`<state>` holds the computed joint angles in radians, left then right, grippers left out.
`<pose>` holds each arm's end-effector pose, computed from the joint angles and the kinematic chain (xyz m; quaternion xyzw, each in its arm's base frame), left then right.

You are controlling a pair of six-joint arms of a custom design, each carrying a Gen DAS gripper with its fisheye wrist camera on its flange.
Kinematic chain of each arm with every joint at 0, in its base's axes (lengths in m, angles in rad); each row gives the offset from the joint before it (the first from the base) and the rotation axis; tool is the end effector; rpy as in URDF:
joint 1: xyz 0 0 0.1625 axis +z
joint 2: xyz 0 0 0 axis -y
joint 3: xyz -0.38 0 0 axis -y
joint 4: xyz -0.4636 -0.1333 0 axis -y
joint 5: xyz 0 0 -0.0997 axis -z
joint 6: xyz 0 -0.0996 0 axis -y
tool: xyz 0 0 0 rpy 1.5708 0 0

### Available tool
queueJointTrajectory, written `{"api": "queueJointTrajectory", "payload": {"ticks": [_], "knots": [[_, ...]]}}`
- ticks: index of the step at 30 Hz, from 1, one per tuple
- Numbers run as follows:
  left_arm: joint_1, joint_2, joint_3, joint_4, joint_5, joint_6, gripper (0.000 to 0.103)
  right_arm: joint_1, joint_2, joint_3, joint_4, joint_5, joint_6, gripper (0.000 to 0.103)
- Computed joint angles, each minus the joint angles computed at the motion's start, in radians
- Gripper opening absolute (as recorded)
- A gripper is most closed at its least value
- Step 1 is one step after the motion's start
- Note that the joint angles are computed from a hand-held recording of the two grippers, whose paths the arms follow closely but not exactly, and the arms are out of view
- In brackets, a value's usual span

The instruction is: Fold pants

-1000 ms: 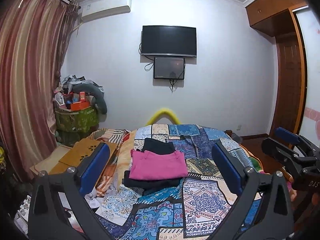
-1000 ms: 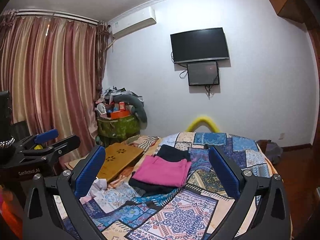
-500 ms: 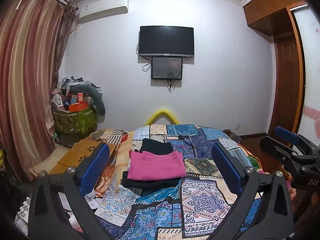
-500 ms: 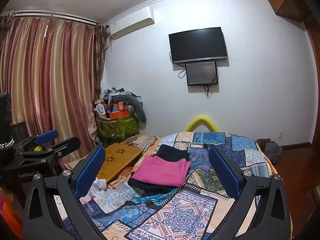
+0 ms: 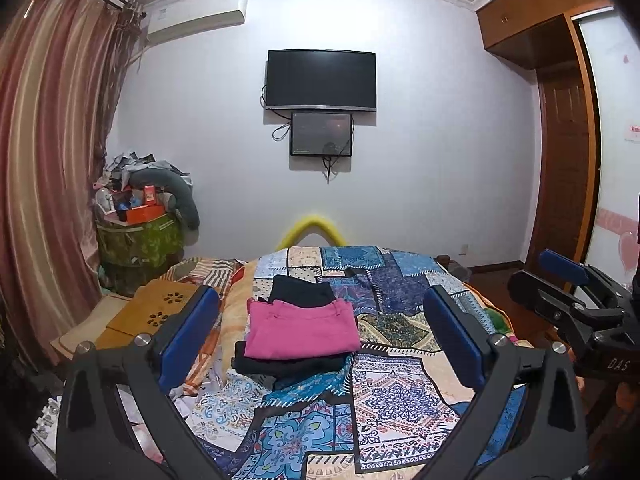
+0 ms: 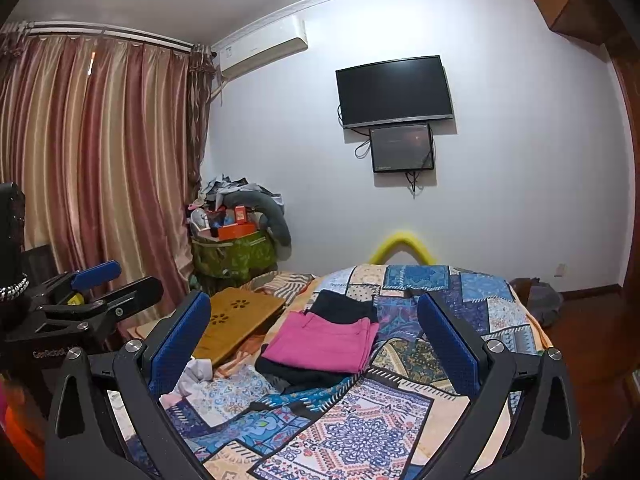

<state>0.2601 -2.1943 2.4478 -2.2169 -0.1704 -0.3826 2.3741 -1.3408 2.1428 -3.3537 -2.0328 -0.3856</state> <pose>-0.2550 -0.3074 0.3773 0.2233 0.7270 -0.5722 0.3070 0.4493 -0.3099 0.2325 0.3916 -0.7718 0.4904 0.1025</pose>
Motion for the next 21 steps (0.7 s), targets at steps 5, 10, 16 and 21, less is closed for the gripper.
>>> {"api": "queueJointTrajectory", "payload": {"ticks": [5, 10, 16, 21], "knots": [[-0.004, 0.005, 0.001, -0.016, -0.007, 0.012, 0.103, 0.003, -0.003, 0.001, -0.001, -0.002, 0.005, 0.102], [-0.011, -0.014, 0.002, 0.018, -0.026, 0.0, 0.103, 0.002, -0.001, 0.003, -0.01, -0.011, 0.002, 0.102], [-0.014, -0.017, -0.003, 0.043, -0.032, -0.015, 0.103, 0.0, -0.004, 0.007, -0.011, -0.016, 0.008, 0.102], [-0.008, -0.015, -0.009, 0.071, -0.042, -0.033, 0.103, -0.001, -0.003, 0.008, -0.011, -0.019, 0.011, 0.102]]}}
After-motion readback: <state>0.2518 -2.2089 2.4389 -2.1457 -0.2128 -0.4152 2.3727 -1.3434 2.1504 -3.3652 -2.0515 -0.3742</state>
